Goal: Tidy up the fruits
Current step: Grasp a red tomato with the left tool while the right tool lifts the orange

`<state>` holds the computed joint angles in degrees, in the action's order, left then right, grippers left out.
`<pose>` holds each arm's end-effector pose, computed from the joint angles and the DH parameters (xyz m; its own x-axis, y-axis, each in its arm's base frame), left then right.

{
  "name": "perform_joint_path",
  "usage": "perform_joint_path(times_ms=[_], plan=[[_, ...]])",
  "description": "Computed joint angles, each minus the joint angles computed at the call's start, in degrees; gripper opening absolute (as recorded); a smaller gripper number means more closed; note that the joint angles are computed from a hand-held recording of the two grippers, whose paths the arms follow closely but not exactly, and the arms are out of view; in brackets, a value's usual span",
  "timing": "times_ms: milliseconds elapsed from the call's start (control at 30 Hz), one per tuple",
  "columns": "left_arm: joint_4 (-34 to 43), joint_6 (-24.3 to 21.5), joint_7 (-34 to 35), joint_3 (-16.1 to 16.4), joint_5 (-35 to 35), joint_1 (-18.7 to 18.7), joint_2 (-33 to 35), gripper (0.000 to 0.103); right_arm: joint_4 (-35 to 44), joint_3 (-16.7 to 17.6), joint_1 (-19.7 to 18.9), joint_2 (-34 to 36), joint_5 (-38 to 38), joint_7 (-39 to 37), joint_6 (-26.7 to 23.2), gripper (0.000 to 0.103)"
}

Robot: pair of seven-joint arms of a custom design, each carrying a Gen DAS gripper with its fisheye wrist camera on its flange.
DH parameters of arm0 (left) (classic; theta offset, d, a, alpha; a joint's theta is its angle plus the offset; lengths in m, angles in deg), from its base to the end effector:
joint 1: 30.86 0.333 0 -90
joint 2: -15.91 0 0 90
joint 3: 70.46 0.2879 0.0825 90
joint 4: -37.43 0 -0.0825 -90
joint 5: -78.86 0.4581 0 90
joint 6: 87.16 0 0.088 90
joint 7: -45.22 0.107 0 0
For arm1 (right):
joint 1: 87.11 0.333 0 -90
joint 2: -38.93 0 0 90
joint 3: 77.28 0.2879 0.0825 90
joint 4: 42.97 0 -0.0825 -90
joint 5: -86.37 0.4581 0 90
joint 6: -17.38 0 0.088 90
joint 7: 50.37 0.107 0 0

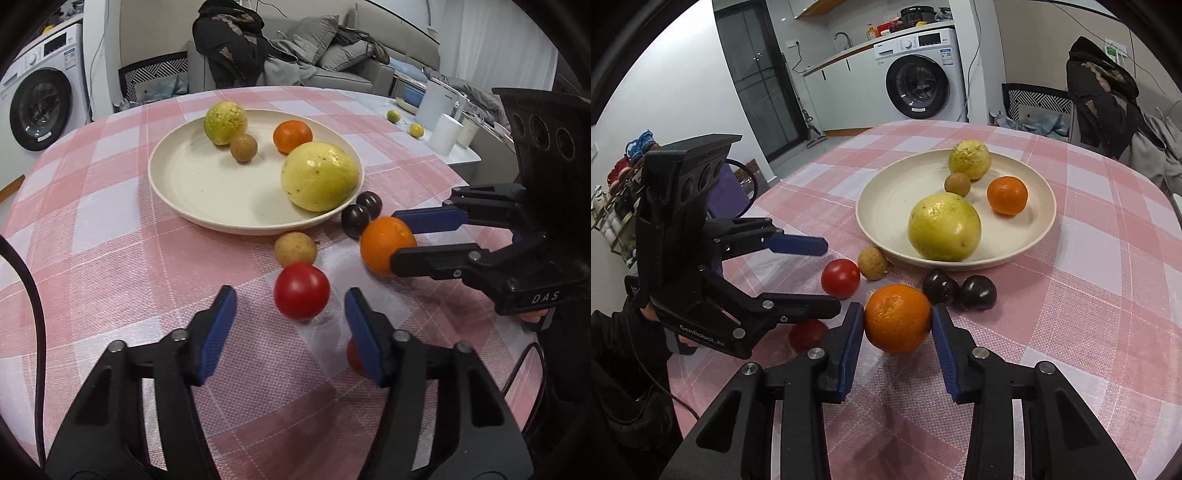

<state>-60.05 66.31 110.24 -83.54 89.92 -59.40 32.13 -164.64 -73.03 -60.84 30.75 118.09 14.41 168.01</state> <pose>0.5642 -0.4900 0.4567 -0.4378 -0.8835 0.1669 -0.7382 0.2473 -0.6276 0.5461 0.3085 0.4872 0.6007 -0.7687 -0.2197 -0.6812 -0.3484 -0.6439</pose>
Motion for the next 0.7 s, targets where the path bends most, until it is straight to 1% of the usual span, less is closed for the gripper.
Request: perform_joint_path(times_ms=[33,67,100,133,200,267,400,533,700], plan=[[0.18,-0.01,0.25,-0.16,-0.38,0.09,0.21,0.045,-0.02,0.05,-0.01,0.0,-0.1,0.14,0.2,0.038],[0.25,0.05,-0.01,0.02,0.02,-0.11,0.27,0.041,-0.09,0.04,0.01,-0.09,0.02,0.13,0.41,0.038],[0.18,0.39,0.78,-0.31,-0.6,0.13,0.31,0.031,-0.2,-0.01,0.05,-0.22,0.22,0.02,0.53,0.038],[-0.02,0.94,1.84,-0.75,-1.62,0.49,0.28,0.027,-0.32,-0.04,0.06,-0.33,0.27,0.03,0.68,0.038],[-0.2,1.65,0.68,0.02,-0.32,-0.21,0.12,0.027,-0.28,-0.04,0.08,-0.21,0.16,0.4,1.02,0.038],[-0.95,3.13,0.61,0.07,-0.27,-0.17,-0.39,0.027,-0.5,-0.09,0.08,-0.39,0.14,0.6,1.33,0.038],[-2.62,6.08,-1.53,0.89,1.33,-0.5,-1.85,0.027,-1.24,-0.27,0.34,-1.02,0.77,0.71,3.46,0.038],[-3.47,7.04,-8.75,3.41,8.83,-2.11,-3.21,0.027,-2.17,-1.04,1.24,-1.91,3.55,-0.49,6.75,0.038],[-4.42,8.87,-14.83,3.94,14.17,-1.4,-4.51,0.027,-3.55,-0.79,1.49,-2.72,0.45,3.49,13.16,0.038]])
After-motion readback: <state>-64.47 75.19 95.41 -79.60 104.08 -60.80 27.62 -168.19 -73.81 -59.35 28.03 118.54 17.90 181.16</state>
